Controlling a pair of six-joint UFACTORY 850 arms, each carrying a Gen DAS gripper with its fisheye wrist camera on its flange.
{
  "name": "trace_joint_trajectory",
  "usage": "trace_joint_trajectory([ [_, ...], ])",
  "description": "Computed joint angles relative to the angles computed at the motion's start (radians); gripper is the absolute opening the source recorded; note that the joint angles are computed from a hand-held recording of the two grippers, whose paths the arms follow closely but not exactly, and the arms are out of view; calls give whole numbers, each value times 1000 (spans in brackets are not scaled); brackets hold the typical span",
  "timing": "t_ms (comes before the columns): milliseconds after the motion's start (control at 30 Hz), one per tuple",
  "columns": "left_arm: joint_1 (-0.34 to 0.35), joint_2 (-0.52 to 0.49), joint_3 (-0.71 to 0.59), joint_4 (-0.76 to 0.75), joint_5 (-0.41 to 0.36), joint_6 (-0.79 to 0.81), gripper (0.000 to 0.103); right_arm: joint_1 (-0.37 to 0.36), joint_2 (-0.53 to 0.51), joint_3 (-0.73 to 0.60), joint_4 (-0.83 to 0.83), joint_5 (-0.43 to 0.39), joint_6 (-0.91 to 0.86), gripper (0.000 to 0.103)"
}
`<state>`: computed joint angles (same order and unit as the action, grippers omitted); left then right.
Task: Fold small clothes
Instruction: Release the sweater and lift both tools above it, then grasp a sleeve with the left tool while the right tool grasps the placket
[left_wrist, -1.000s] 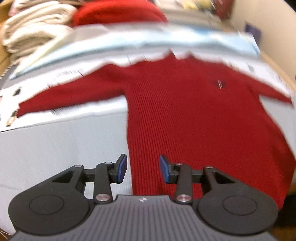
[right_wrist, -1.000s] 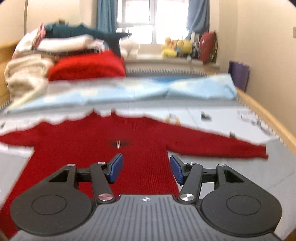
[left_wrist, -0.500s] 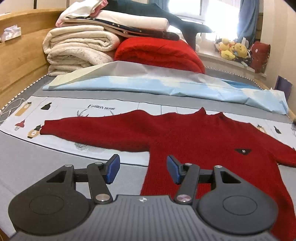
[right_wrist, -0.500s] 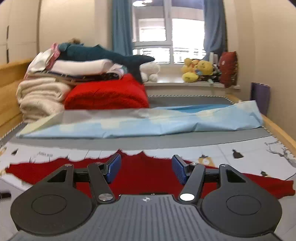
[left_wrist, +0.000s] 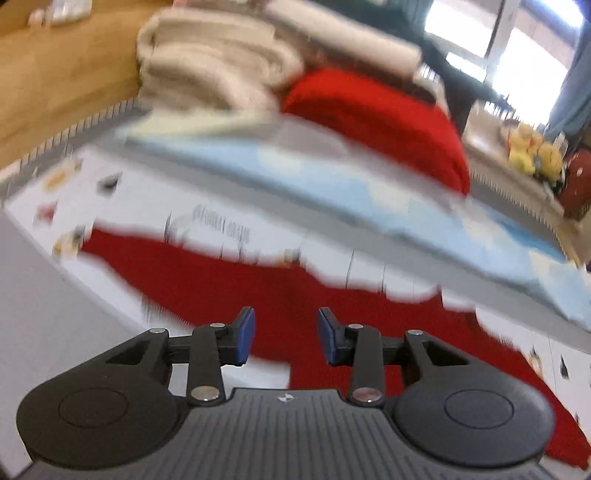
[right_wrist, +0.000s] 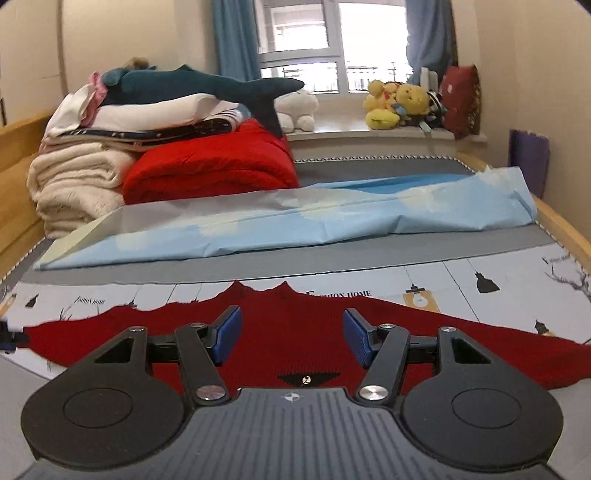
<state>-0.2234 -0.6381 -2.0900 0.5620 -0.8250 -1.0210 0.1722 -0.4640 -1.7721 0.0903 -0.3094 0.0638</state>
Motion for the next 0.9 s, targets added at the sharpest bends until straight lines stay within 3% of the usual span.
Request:
trace_joint_trajectory([
  [133,18,8,92,146,150,-64,41,-14,-16,-14,-100,-27,118,62],
  [167,28,0,102,123,150,-34,41,-19,-21,-18,-103,-37,128,62],
  [233,66,-58,38,-18,78,33,35,-24,-32,-29,-125,-59,149,62],
  [300,130,-70,41,-196,100,7,31,-26,-41,-40,-128,-79,141,62],
  [367,177,-66,69,-284,121,-35,27,-27,-50,-49,-87,-89,81,62],
  [533,229,-68,116,-203,118,-68,27,-21,-85,-92,-19,-125,-22,59],
  [633,262,-48,185,-223,182,-94,27,-15,-115,-129,39,-158,-77,52],
  [700,286,-47,200,-263,192,-90,28,-8,-134,-153,49,-177,-86,52],
  [767,312,-42,223,-320,228,-98,35,1,-152,-177,44,-194,-90,52],
  [900,352,-50,240,-410,254,-92,36,14,-196,-237,41,-224,-97,52],
])
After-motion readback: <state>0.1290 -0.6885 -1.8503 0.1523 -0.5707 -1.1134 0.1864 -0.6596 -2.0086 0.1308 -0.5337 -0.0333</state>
